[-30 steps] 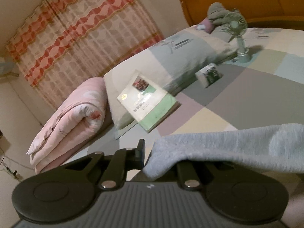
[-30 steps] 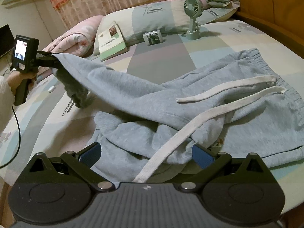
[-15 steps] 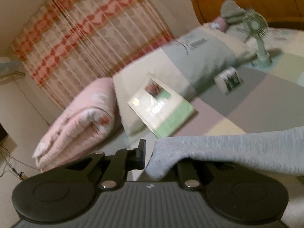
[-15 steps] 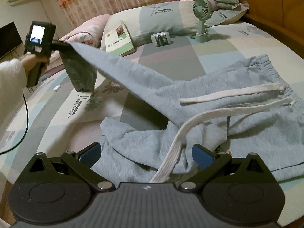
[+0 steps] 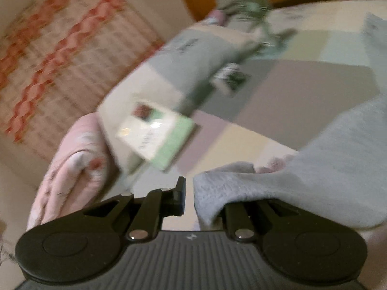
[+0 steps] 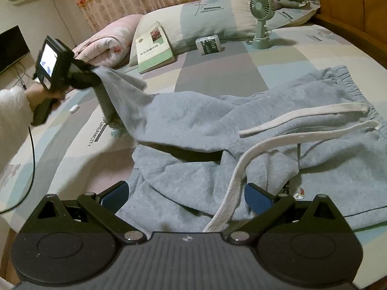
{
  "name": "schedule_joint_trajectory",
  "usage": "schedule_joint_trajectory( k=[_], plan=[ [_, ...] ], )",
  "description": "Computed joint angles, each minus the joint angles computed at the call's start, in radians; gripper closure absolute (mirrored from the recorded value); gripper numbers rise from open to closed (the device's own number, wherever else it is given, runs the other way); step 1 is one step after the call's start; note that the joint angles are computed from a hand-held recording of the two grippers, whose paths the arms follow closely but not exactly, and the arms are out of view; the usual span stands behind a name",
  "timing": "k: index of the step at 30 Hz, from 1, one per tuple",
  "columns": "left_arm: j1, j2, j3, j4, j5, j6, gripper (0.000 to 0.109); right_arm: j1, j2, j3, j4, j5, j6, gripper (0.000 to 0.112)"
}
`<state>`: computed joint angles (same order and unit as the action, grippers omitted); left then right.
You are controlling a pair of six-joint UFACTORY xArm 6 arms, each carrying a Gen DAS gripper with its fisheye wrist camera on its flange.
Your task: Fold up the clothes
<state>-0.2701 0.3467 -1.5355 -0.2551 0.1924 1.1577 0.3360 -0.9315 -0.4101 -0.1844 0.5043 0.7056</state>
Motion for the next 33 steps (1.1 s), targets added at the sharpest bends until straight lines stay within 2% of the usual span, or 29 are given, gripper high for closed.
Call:
schedule_joint_trajectory(
  k=[4,6,9,12,15,22,26,31,33],
  plan=[
    [-0.039,-0.053,0.1,-0.154,0.04,0.208,0.09,0.013,0.003,-0.011,-0.025,0.012,0.021,0.009],
    [-0.048,-0.071,0.132,-0.164,0.072,0.228,0.089,0.014,0.0,-0.014,-0.037,0.019,0.029,0.009],
    [-0.049,-0.094,0.17,-0.176,0.112,0.224,0.08,0.014,-0.008,-0.017,-0.05,0.03,0.039,0.009],
    [-0.033,-0.123,0.204,-0.202,0.15,0.204,0.064,0.013,-0.012,-0.018,-0.051,0.034,0.038,0.009],
    [0.0,-0.159,0.238,-0.215,0.199,0.153,0.06,0.013,-0.011,-0.019,-0.044,0.034,0.029,0.009],
    [0.118,-0.193,0.244,-0.284,0.398,0.032,0.055,0.015,0.011,-0.028,-0.024,0.02,0.002,0.009],
    [0.193,-0.134,0.162,-0.404,0.517,-0.094,0.055,0.02,0.032,-0.043,-0.031,0.017,0.0,0.009],
    [0.281,0.027,-0.032,-0.578,0.727,-0.355,0.054,0.024,0.057,-0.055,-0.048,0.019,0.013,0.009],
    [0.295,0.07,-0.069,-0.641,0.744,-0.397,0.054,0.025,0.067,-0.059,-0.055,0.021,0.018,0.009]
  ],
)
